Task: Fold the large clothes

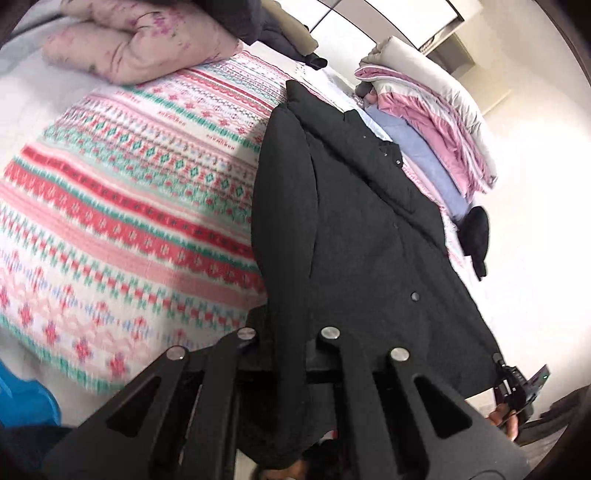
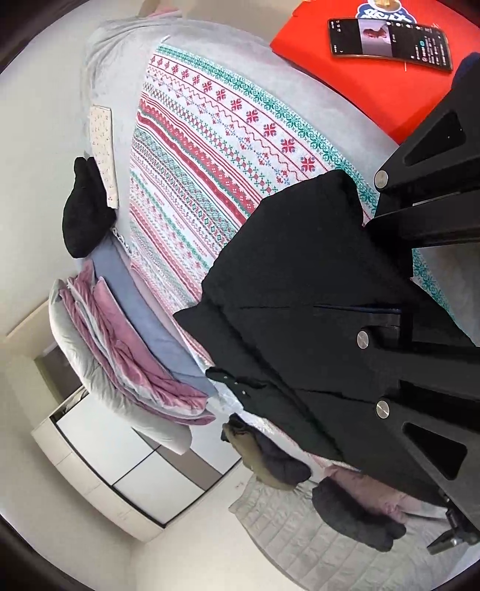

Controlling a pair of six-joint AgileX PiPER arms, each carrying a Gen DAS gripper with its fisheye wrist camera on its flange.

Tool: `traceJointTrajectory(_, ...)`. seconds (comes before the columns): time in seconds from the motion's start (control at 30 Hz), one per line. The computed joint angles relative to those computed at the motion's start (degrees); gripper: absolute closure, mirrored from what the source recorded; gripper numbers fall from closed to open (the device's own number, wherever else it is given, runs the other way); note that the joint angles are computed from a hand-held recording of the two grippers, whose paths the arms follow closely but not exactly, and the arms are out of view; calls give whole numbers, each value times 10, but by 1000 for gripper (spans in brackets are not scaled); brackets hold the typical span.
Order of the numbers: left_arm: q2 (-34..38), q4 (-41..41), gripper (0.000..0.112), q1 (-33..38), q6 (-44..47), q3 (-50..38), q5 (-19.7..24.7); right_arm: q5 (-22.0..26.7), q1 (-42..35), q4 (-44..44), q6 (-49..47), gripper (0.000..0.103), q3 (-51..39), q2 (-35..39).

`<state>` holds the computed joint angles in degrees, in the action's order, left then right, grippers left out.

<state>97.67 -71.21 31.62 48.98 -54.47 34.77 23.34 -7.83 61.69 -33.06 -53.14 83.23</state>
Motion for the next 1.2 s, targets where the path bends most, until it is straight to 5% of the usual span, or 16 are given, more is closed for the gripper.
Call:
traceJointTrajectory(0.43,-252,14,105,168,-90,34,240,189,-122,85,-42,95,-28,-183)
traceJointTrajectory(0.57,-219,56,104,99,-154,-12,145,152,-74,50,4,95,-93,-131)
traceJointTrajectory(0.7,-105,53,104,68,-200,-70,154,166,-40,11,64,95,-149,-17)
traceJointTrajectory(0.83,-77,99,104,20,-231,-89,88,140,-19,-14,84,94,-169,53)
traceJointTrajectory(1.07,-8,155,104,9,-313,-175,81,137,-23,15,97,94,-221,160)
traceJointTrajectory(1.2,58,208,104,-16,-397,-298,88,140,-4,-53,169,94,-342,220)
